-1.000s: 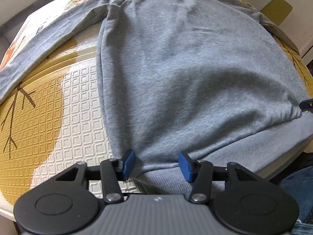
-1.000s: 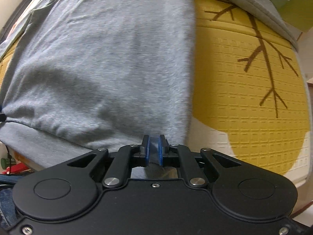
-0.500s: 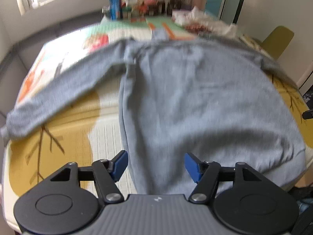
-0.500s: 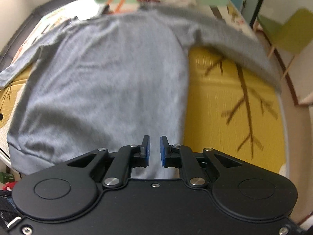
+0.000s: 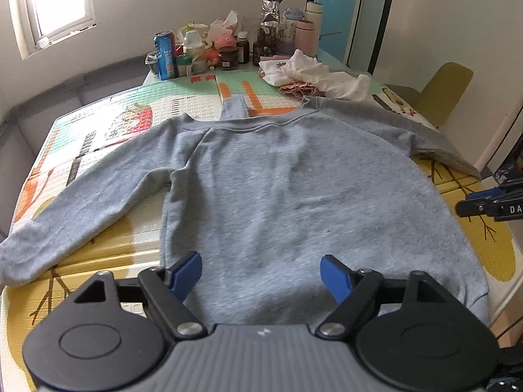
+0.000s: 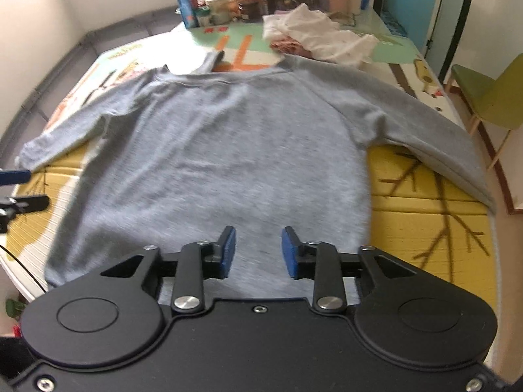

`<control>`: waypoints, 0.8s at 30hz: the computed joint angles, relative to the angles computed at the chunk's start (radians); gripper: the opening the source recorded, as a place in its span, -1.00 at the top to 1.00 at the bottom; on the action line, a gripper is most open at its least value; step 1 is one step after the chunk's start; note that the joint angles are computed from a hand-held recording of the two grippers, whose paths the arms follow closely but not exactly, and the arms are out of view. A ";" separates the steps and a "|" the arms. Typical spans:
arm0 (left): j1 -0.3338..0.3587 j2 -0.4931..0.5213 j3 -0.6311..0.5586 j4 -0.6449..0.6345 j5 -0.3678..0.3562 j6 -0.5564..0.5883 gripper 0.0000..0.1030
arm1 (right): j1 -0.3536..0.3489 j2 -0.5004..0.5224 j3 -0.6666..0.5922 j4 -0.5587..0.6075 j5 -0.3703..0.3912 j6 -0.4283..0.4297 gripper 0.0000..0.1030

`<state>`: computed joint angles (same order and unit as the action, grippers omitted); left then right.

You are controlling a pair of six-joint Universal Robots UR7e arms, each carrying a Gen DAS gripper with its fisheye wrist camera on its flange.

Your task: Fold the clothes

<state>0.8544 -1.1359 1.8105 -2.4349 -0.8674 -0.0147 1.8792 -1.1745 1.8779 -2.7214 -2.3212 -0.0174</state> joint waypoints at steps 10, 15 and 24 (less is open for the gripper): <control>-0.038 0.057 -0.033 0.042 0.055 -0.146 -0.88 | 0.034 0.056 -0.042 0.044 -0.045 0.109 -0.35; -0.046 0.060 -0.058 0.115 0.073 -0.254 -0.88 | 0.067 0.076 -0.060 0.065 -0.117 0.110 -0.60; -0.075 0.063 -0.077 0.205 0.133 -0.313 -0.92 | 0.095 0.072 -0.082 0.182 -0.141 0.188 -0.75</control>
<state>0.7791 -1.0727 1.7331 -2.2302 -0.7348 -0.3282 1.9737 -1.1026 1.7963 -2.5395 -2.4624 0.1705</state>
